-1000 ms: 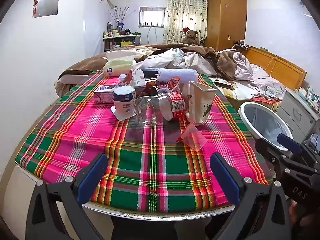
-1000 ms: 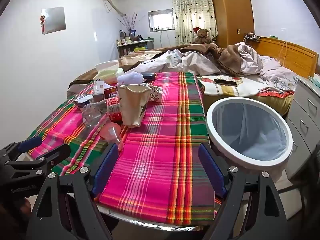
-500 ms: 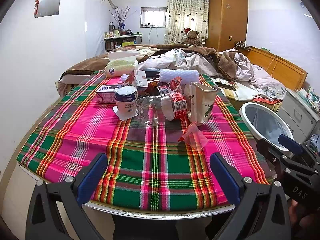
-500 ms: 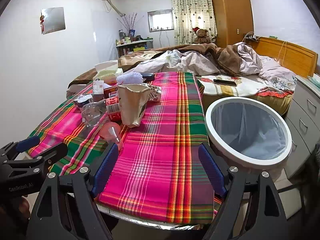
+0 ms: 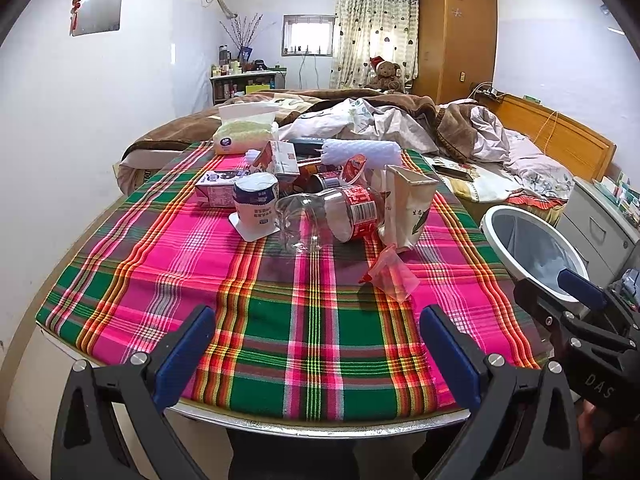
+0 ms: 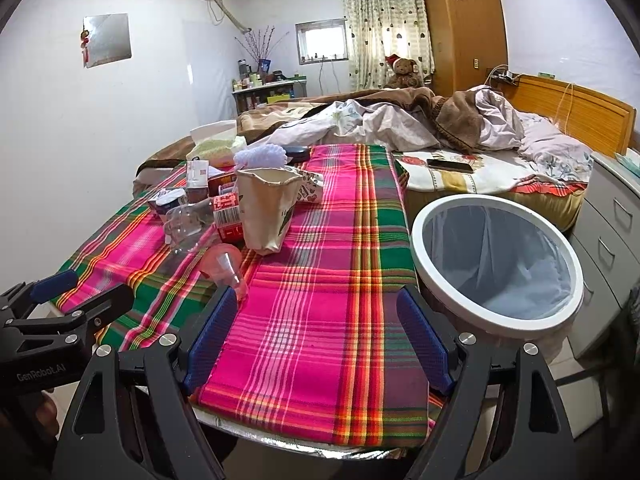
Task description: Collect trash
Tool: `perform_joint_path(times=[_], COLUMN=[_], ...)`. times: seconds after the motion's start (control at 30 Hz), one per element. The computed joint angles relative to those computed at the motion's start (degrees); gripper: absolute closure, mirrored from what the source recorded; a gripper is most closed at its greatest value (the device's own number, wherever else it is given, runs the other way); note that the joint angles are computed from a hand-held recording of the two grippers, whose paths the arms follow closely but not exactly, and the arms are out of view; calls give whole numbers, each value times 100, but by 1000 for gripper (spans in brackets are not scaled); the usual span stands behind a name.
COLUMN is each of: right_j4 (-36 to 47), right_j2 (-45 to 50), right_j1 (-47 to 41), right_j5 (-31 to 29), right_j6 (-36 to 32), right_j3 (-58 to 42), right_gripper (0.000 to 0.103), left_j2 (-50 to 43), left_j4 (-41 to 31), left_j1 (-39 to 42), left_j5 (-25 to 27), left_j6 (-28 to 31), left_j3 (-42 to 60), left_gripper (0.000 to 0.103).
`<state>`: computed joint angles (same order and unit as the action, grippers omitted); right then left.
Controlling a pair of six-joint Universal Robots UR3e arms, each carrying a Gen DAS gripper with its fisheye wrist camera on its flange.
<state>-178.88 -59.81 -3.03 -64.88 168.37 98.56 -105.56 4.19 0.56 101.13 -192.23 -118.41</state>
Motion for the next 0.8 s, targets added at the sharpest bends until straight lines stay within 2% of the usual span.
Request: perform_joint_path(times=[0.8], right_j4=[-82], right_j2=[15], right_j1=[39], right_j5=[-30], right_j6=[19], right_j3=[11], right_gripper=[19], left_j2=[22], left_j4=[155], left_j1=[53], left_j5=[-24], left_j6=[38], left_j3=[-97], left_gripper=[0])
